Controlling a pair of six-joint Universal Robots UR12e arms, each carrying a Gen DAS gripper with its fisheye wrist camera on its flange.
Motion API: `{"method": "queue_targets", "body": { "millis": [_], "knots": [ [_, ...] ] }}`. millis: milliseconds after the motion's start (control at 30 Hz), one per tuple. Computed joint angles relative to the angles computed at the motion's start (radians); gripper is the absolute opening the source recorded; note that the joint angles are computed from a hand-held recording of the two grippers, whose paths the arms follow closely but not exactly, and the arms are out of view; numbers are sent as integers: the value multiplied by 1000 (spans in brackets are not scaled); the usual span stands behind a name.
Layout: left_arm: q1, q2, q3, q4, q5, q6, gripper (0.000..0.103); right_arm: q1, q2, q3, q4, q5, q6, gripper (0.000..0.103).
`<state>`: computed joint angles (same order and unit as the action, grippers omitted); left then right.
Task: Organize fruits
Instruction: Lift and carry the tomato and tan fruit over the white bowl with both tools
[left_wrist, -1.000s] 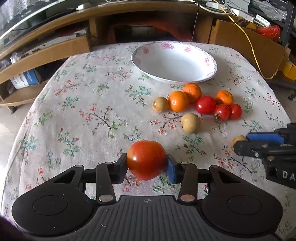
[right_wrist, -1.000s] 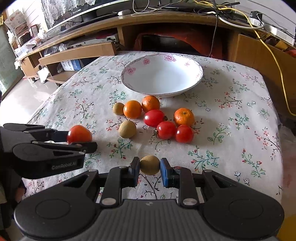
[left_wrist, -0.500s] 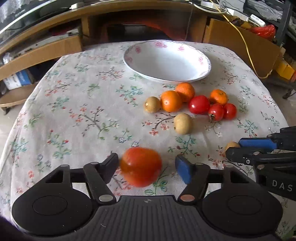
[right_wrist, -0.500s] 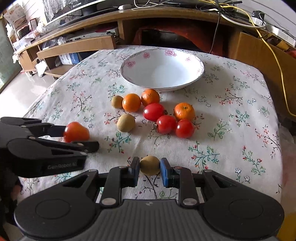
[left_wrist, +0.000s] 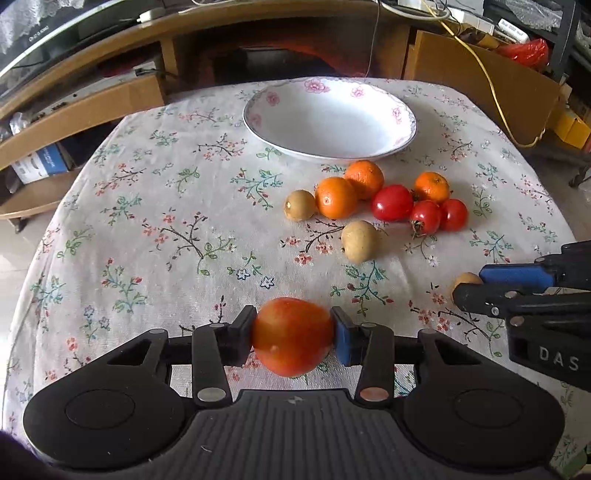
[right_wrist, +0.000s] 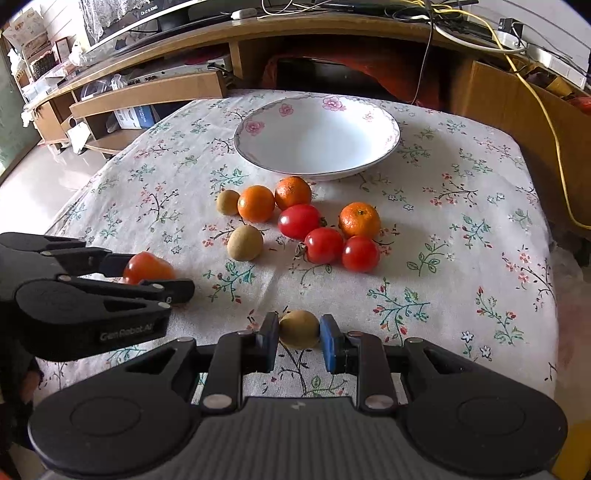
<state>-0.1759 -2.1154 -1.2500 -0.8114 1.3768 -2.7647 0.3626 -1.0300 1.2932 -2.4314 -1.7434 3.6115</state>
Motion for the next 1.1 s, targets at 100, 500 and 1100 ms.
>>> {"method": "queue_targets", "body": {
  "millis": [100,500,1100],
  "knots": [
    [3,5,3,6,-13,-11,51,1,-1,-4,-3,-9,1,25],
    [-12,-60,123,-19,-75,-20,51,-26,16,-50,-52,-4,24,23],
    [4,-115,224,-121,-122,-55,51,-51,13,-47,-10,104,29,16]
  ]
}}
